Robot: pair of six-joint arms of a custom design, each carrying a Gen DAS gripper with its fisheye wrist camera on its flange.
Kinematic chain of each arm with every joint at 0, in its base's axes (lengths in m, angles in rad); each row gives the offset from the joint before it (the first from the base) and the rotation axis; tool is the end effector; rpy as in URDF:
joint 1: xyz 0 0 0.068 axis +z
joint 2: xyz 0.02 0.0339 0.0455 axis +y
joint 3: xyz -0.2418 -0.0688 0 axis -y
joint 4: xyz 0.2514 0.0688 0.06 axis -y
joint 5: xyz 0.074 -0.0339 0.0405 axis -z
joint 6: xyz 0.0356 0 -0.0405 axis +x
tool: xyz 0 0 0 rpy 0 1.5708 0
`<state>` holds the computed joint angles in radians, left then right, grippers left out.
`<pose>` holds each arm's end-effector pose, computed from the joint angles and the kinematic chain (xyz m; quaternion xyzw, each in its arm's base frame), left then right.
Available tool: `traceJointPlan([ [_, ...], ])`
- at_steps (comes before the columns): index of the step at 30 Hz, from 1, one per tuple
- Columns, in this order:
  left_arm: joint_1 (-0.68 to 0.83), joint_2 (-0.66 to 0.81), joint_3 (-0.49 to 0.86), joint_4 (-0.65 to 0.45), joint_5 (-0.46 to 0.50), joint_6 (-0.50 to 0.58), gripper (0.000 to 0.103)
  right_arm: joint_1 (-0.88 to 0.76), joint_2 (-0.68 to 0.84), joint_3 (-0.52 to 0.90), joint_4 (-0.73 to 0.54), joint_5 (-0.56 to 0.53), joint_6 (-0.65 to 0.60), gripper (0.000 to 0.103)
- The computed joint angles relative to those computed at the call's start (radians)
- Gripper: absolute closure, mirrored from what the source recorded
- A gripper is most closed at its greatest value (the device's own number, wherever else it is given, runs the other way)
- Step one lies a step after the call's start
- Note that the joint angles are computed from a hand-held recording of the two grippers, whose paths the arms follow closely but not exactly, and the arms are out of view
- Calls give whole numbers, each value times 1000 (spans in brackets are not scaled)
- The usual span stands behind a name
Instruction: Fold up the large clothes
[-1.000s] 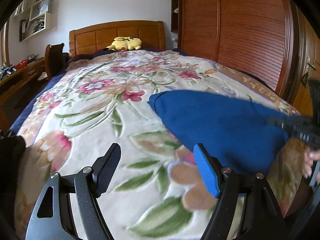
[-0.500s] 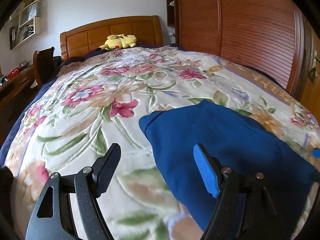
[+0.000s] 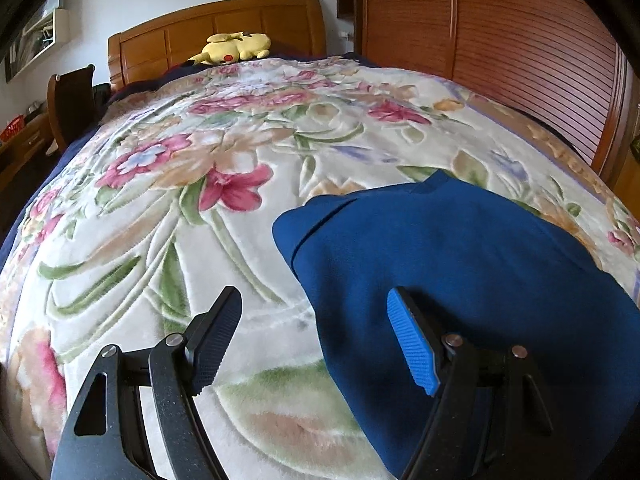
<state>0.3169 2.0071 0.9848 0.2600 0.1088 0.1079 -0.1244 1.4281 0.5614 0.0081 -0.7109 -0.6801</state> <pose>0.3657 0.1159 0.0739 -0.0745 0.9153 0.0339 0.3945 0.2609 -0.0092 0.1236 -0.3577 0.8117 0.1722 0.4284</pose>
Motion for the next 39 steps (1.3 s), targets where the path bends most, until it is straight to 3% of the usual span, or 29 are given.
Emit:
traceJointPlan([
  [7,7,48,48,-24,17,1,27,4,26,-3,-24,39,-62,38],
  [16,0,104,130,-92,34,-1,27,100,153,50,103,36,143,38],
  [25,-1,152,197,-186,45,-24,27,183,235,81,152,95,227,41],
  [26,6,157,208,-205,65,-34,33,186,242,88,146,92,230,43],
  [28,21,162,223,-240,138,-43,48,179,253,108,108,52,226,59],
  [30,19,156,224,-262,162,-32,59,175,259,120,86,28,220,62],
  [32,9,146,223,-278,157,-26,79,161,272,135,71,2,216,67],
  [36,-7,85,181,-271,112,-39,90,128,279,144,74,-62,227,80],
  [39,-7,-2,114,-226,93,-88,98,115,251,120,127,-79,244,83],
])
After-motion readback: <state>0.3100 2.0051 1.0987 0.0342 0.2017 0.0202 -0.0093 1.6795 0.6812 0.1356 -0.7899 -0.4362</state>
